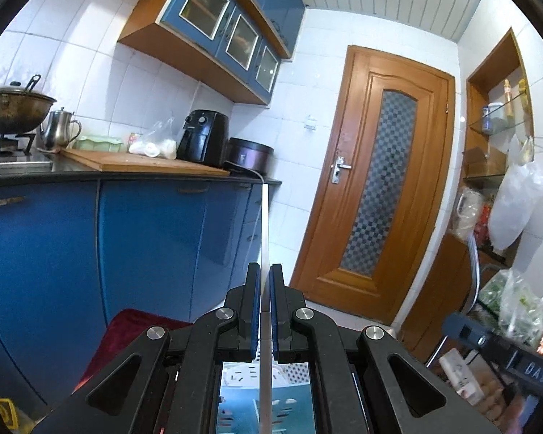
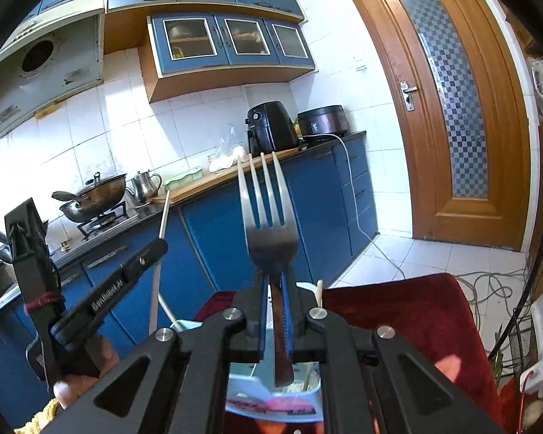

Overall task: Organize utensils
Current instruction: 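Lift the knife with the left tool toward the box while the right tool carries the fork there, then open the left tool to drop the knife into the box while the right tool releases the fork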

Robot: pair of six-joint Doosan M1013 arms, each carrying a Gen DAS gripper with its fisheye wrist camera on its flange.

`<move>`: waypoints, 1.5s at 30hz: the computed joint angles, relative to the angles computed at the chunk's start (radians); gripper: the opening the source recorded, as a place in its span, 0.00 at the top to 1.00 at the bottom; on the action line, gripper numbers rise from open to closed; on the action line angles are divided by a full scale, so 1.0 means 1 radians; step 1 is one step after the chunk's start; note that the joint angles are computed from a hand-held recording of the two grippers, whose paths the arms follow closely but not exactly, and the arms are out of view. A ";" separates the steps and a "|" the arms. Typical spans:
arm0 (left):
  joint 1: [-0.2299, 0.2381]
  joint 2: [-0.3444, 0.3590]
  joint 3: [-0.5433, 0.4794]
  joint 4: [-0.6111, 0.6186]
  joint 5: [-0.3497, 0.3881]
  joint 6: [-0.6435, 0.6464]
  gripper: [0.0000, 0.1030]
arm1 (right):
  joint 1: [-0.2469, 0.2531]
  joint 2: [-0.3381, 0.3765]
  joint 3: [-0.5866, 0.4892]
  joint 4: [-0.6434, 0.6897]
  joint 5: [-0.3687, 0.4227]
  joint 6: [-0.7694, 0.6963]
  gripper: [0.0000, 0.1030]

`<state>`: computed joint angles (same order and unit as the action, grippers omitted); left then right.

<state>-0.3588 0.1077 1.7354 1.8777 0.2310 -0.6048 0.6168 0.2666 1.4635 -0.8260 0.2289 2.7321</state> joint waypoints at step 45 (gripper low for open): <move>-0.009 0.000 0.047 -0.396 -0.064 0.401 0.67 | 0.015 0.027 0.027 0.093 -0.015 -0.074 0.61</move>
<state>-0.3675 0.1074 1.7825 1.4822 0.1665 -0.2033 0.6322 0.2939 1.4905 -0.7334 0.2135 2.6582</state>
